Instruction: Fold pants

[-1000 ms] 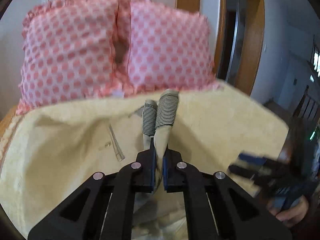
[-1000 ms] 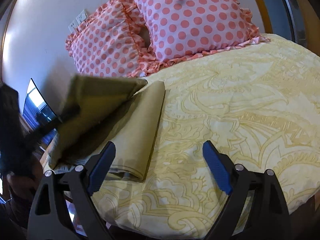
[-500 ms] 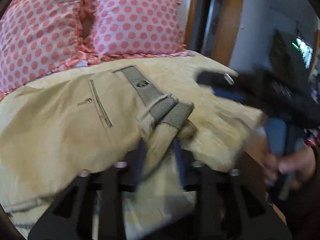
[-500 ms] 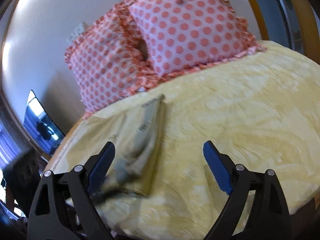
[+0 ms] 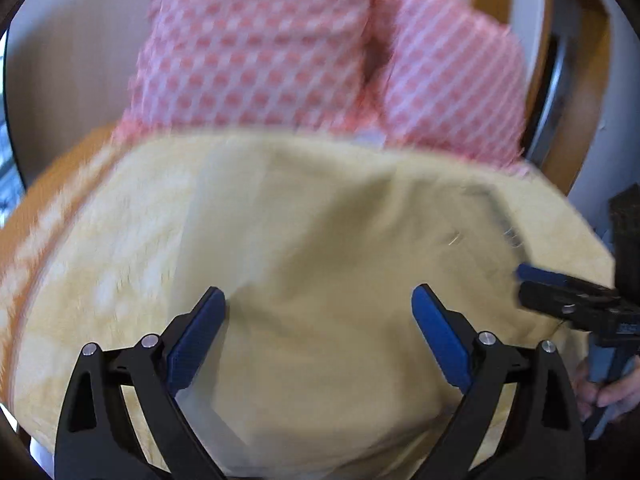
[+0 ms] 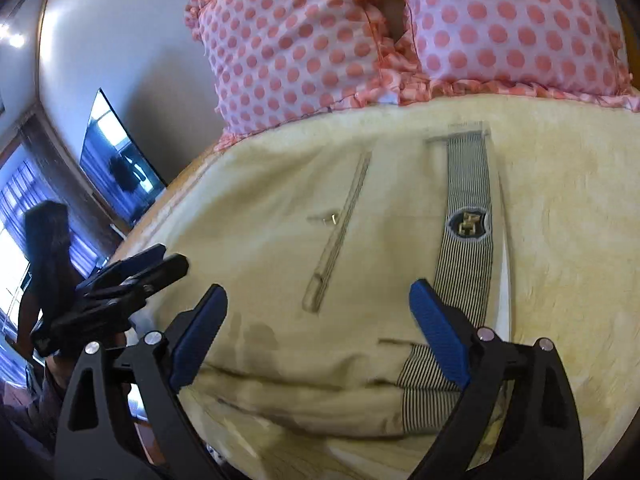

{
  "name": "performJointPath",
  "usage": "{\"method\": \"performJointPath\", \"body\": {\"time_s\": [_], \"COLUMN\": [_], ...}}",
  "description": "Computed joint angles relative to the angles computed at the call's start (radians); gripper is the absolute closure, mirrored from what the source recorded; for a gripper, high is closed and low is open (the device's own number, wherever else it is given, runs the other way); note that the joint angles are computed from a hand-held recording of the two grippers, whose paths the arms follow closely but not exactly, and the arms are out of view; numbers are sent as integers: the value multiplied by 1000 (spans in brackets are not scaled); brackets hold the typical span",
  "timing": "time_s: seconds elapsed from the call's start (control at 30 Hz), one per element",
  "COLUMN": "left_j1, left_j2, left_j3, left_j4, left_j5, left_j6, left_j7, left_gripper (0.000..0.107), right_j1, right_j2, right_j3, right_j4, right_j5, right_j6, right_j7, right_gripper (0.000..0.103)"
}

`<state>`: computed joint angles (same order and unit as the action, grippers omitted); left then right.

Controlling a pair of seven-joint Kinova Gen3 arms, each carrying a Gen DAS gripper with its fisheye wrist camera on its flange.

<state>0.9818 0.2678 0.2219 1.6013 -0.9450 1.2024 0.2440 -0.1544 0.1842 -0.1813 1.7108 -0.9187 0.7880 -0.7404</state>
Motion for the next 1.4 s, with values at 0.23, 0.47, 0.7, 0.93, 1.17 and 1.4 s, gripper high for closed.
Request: {"method": "performJointPath", "body": {"time_s": [0.23,0.47,0.7,0.93,1.17,1.4], "left_j1": [58,-159,-312,-394,-391,-358], "left_j2": [-109,-269,-240,-232,-220,-195], "left_j3": [-91,-165,-169,-138,-114,-120], "left_j4": [118,237,236,228,219,186], "left_j5": [-11,137,370,452,408,397], "left_j6": [-133,-369,-550,-592,-569,-526], "left_j7": [81,-27,-299,-423,-393,-417], "left_gripper": [13,32,41,41,52,96], "right_j1": [-2,-59,40,65,65,120], "right_j2": [-33,134,205,217,213,267], "right_j3": [39,155,0,-26,-31,-58], "right_j4": [-34,-290,-351,-359,-364,-412], "right_j5": [32,179,294,284,292,202], "right_j6": [40,134,145,153,174,269], "right_j7": [-23,-307,-384,-322,-261,-217], "right_gripper": [11,36,37,49,63,89]}}
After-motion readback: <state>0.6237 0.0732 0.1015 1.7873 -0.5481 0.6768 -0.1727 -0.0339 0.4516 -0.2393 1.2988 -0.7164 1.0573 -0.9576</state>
